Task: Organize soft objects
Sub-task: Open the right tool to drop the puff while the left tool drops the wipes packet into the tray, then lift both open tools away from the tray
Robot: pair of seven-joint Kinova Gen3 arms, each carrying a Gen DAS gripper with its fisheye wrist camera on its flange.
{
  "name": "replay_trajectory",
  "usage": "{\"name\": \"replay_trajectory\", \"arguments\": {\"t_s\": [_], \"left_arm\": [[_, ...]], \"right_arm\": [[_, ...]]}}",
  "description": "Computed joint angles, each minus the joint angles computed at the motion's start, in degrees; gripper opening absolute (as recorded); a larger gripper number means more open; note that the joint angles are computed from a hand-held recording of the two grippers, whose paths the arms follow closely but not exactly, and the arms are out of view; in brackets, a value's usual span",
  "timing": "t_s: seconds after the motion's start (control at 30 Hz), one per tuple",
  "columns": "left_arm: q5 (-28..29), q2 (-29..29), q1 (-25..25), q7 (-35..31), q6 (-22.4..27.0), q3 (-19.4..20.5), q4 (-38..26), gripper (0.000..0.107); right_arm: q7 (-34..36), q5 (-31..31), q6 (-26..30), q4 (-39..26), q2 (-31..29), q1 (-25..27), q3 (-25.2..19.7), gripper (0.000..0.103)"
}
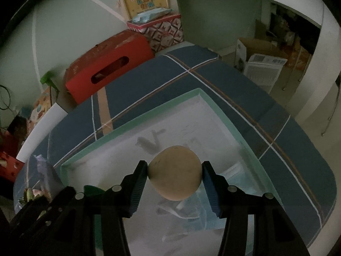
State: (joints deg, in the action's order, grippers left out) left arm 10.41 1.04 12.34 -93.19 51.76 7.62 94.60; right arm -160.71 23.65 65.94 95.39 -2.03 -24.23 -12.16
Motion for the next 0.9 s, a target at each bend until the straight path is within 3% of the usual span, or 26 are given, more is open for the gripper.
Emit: {"name": "replay_trajectory", "arguments": {"t_s": [0.07, 0.1, 0.17, 0.2, 0.3, 0.4, 0.57, 0.9], "left_arm": [[-0.74, 0.92, 0.16, 0.83, 0.25, 0.10, -0.33, 0.049], [-0.73, 1.20, 0.11, 1.05, 0.58, 0.04, -0.54, 0.058], [0.63, 1.37, -0.41, 0.57, 1.09, -0.30, -0.80, 0.070], [1.13, 1.25, -0.61, 0.36, 1.18, -0.40, -0.82, 0.071], [0.45, 0.69, -0.72, 1.68, 1.71, -0.48, -1.15, 0.081], [-1.37, 0.20, -0.80, 5.04, 3.19, -0.62, -2.07, 0.081], [-5.32, -0.38, -0.90, 9.82, 6.25, -0.70, -3.62, 0.091], [-6.05, -3.48, -3.13, 11.41, 10.12, -1.84, -4.64, 0.091]], "right_arm": [[-0.02, 0.10, 0.08, -0.18, 0.26, 0.03, 0.05, 0.057], [0.04, 0.13, 0.01, -0.27, 0.36, 0.02, 0.09, 0.060], [-0.63, 0.87, 0.65, -0.64, 0.62, -0.22, -0.08, 0.076], [-1.02, 1.31, 1.16, -0.81, 0.68, -0.42, -0.19, 0.083], [-1.78, 3.21, 3.31, -1.95, 1.05, -1.41, -0.71, 0.089], [-1.99, 3.96, 4.67, -2.87, 0.96, -2.10, -0.79, 0.101], [-1.98, 4.56, 6.74, -4.77, 0.49, -3.14, -1.46, 0.102], [-1.73, 7.58, 12.69, -9.69, 2.32, -7.43, -3.09, 0.102]]}}
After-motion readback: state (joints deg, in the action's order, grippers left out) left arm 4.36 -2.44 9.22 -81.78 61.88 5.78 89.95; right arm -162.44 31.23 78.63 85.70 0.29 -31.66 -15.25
